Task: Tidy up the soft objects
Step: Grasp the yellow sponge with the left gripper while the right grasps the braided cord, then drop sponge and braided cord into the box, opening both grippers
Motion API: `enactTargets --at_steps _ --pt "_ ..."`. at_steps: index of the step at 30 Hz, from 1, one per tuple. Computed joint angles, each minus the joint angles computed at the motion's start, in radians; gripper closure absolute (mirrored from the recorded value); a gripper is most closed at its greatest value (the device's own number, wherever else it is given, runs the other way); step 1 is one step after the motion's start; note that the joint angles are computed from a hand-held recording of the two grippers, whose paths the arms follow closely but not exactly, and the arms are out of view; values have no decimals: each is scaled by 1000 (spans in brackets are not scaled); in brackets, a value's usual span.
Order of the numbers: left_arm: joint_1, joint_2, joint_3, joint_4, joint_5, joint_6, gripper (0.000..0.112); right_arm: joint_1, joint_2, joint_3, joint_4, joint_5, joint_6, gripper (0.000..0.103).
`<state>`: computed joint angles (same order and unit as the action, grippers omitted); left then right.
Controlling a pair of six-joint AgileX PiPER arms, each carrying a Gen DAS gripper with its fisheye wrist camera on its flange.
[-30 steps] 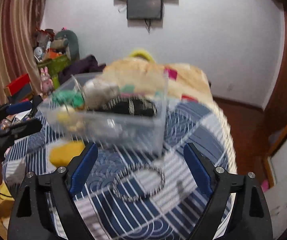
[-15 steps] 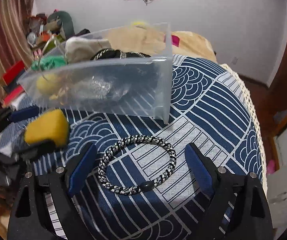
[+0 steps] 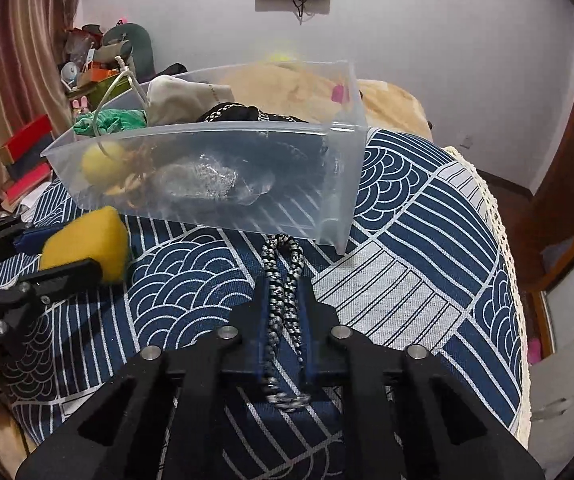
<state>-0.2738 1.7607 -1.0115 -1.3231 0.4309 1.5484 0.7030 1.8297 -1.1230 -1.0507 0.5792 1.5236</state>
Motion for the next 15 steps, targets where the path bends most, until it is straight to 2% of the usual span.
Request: enactTargets --at_steps 2,5,10,15 --pt "15 -17 8 -19 4 18 67 1 -8 4 -21 -10 15 91" --pt "41 -49 24 -78 19 72 67 24 -70 70 -125 -27 127 91" --pt "81 -111 41 -160 42 137 67 85 -132 77 -198 46 174 91" --pt "100 -151 8 -227 38 181 67 134 -146 14 -254 139 179 91"
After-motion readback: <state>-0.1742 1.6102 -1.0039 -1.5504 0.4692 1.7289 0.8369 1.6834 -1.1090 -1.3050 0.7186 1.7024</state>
